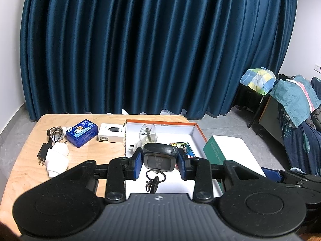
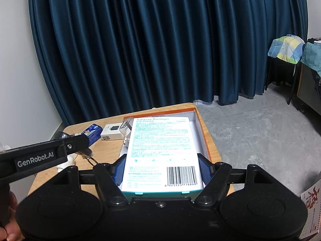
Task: Organize rigid objects
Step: 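Lower the key fob into the tray with the left tool while the right tool lowers the bandage box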
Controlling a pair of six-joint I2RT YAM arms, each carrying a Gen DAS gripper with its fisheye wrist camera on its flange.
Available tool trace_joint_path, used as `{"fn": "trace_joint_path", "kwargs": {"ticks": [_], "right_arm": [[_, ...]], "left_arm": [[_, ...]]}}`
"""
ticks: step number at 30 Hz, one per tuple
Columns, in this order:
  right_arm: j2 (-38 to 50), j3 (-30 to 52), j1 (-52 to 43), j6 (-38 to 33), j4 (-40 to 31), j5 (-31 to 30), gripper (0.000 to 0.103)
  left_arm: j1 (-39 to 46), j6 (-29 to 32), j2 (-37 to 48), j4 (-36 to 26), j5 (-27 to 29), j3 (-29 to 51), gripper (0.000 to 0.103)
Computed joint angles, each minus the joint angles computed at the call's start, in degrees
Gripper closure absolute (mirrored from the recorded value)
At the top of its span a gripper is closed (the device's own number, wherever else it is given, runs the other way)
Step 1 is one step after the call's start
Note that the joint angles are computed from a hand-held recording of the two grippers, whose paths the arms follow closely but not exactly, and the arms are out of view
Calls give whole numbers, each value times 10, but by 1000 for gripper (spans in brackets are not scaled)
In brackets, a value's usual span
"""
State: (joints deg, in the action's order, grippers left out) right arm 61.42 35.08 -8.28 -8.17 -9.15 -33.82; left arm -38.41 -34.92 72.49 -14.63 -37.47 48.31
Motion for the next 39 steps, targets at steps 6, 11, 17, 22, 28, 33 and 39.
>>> {"fn": "trace_joint_path", "kwargs": {"ticks": [6, 11, 17, 22, 28, 33, 39], "right_arm": [[2, 3, 1, -2, -3, -1, 19], [2, 4, 2, -2, -3, 0, 19], [6, 6, 0, -4, -4, -2, 19], [9, 6, 3, -4, -2, 1, 19], [12, 7, 2, -5, -2, 1, 19], [15, 9, 2, -7, -1, 0, 19], [17, 11, 6, -6, -4, 6, 19]], "left_arm": [[3, -3, 0, -1, 4, 0, 66], [3, -3, 0, -3, 3, 1, 66], [7, -1, 1, 0, 9, 0, 66], [8, -1, 1, 1, 11, -2, 66], [7, -3, 4, 0, 10, -1, 66], [9, 1, 6, 4, 13, -1, 66], [12, 8, 7, 13, 20, -5, 66]]}}
